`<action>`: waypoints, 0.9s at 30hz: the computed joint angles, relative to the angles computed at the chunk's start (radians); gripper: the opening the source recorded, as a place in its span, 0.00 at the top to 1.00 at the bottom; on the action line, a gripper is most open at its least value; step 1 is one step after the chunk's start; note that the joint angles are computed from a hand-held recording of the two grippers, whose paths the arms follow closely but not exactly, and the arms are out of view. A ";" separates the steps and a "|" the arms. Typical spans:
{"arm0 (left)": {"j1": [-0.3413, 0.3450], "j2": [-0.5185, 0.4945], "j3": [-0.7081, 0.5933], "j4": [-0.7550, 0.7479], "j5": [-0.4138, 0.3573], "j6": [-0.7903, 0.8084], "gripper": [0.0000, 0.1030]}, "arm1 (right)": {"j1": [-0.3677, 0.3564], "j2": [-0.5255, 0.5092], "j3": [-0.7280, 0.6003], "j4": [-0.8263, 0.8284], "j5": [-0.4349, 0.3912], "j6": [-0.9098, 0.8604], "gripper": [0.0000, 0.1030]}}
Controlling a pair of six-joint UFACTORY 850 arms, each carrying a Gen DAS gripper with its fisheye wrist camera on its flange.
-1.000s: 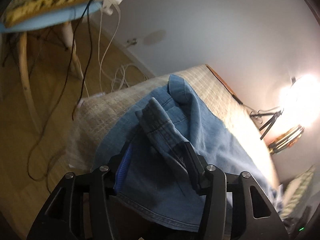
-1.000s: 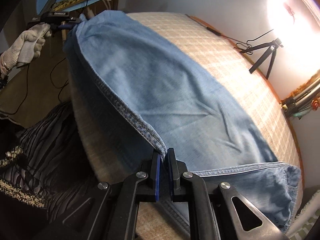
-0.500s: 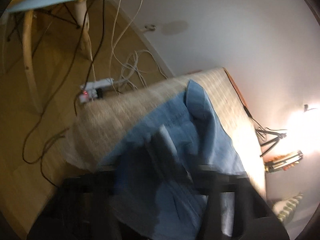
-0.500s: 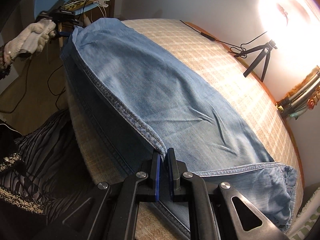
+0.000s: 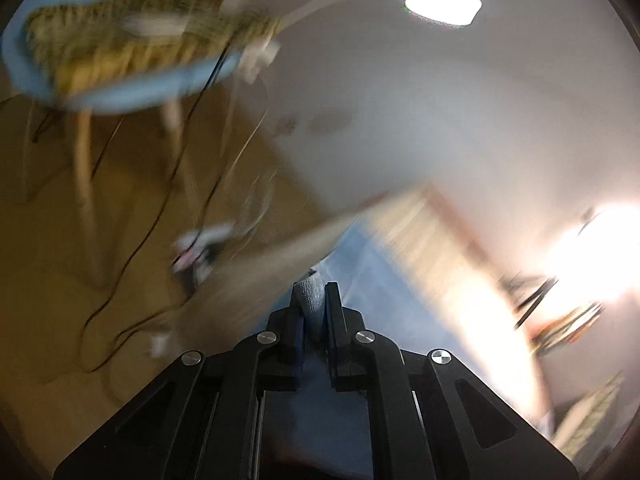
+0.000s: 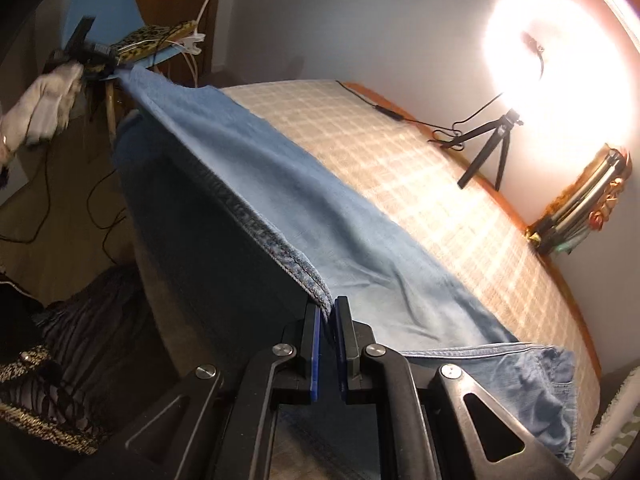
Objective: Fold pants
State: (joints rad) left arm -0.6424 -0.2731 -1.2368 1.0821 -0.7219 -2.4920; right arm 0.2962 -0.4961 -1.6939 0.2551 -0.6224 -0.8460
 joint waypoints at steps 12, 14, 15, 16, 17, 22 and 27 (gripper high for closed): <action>0.015 -0.032 -0.045 -0.193 -0.054 0.329 0.83 | 0.010 -0.002 0.059 -0.067 -0.031 0.065 0.96; 0.009 -0.047 -0.097 -0.206 -0.107 0.418 0.82 | -0.001 0.005 0.066 -0.024 -0.057 0.059 0.94; 0.006 -0.059 -0.138 -0.206 -0.126 0.484 0.79 | -0.010 0.004 0.064 0.003 -0.074 0.050 0.93; 0.002 -0.073 -0.175 -0.205 -0.141 0.537 0.67 | -0.018 0.007 0.064 0.032 -0.091 0.045 0.91; -0.005 -0.084 -0.201 -0.199 -0.150 0.571 0.58 | -0.027 0.013 0.069 0.064 -0.101 0.039 0.90; -0.017 -0.209 -0.439 -0.223 -0.110 0.825 0.54 | -0.081 0.026 0.060 0.219 -0.155 0.020 0.64; -0.019 -0.410 -0.762 -0.421 0.013 1.172 0.54 | -0.140 0.059 0.072 0.329 -0.157 0.047 0.61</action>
